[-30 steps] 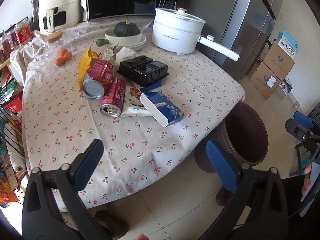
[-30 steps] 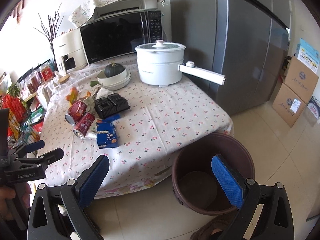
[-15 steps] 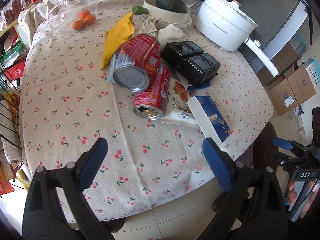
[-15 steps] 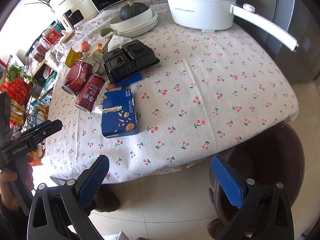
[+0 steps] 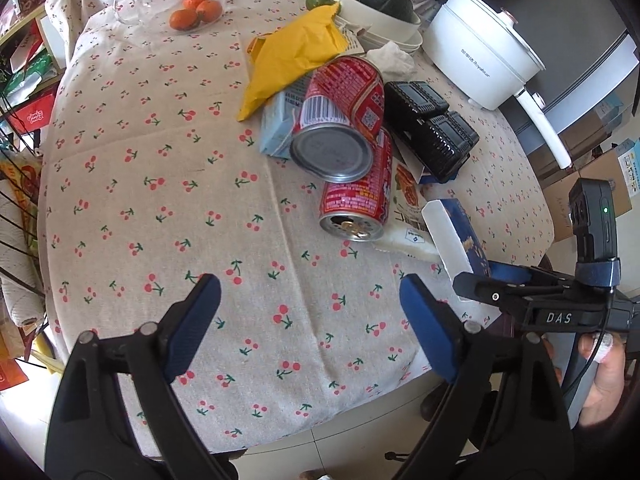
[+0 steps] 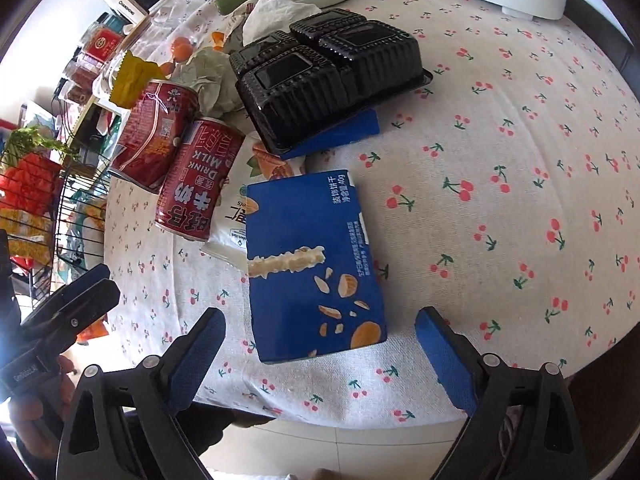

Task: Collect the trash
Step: 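Grasp the red can with the left tool while the right tool grasps the blue biscuit box, then carry the red can with the left tool over the brown bin and release it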

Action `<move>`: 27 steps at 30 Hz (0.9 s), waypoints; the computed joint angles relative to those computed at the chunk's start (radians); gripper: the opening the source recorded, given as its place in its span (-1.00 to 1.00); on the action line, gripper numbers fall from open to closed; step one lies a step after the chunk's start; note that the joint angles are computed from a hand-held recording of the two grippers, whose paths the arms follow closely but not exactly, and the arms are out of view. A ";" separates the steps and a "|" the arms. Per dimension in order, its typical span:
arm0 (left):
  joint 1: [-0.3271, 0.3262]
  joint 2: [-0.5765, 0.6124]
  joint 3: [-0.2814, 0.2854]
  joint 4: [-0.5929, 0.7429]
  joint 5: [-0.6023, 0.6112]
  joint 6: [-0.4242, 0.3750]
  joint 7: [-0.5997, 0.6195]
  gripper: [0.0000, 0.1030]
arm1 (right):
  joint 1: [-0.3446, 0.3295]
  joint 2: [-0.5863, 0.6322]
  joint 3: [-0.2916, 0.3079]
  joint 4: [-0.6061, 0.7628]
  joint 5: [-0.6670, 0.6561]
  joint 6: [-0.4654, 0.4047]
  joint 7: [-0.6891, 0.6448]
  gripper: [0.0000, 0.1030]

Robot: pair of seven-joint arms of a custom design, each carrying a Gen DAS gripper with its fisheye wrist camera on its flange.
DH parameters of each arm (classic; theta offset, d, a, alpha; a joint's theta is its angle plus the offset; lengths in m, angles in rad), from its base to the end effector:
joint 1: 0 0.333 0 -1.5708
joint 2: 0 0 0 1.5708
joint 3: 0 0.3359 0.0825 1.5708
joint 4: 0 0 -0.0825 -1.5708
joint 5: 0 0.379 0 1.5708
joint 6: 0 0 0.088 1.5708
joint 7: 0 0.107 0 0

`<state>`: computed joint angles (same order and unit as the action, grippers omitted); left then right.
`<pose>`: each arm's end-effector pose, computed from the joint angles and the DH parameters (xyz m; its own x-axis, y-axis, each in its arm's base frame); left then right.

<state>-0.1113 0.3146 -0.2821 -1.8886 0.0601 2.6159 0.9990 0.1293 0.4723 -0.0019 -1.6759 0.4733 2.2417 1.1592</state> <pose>0.6145 -0.2395 0.4142 0.1152 -0.9600 0.2551 -0.9239 -0.1979 -0.3275 0.6809 0.1008 0.3612 0.2724 -0.9021 -0.3348 -0.9576 -0.2202 -0.1858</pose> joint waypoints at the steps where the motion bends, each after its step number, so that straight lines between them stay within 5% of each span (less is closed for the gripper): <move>1: -0.005 0.002 0.006 0.004 0.015 0.000 -0.005 0.76 | 0.011 0.001 -0.004 -0.003 -0.015 0.021 0.003 0.76; 5: -0.025 0.011 0.026 0.027 0.088 0.003 -0.020 0.75 | 0.037 -0.004 -0.013 -0.012 -0.064 0.070 0.005 0.19; 15: -0.093 0.144 0.066 0.257 0.299 -0.116 0.024 0.58 | -0.022 -0.093 -0.025 -0.097 -0.040 0.080 -0.072 0.19; 27: -0.132 0.363 0.074 0.591 0.271 -0.342 0.071 0.48 | -0.082 -0.136 -0.050 -0.145 -0.004 0.099 -0.078 0.19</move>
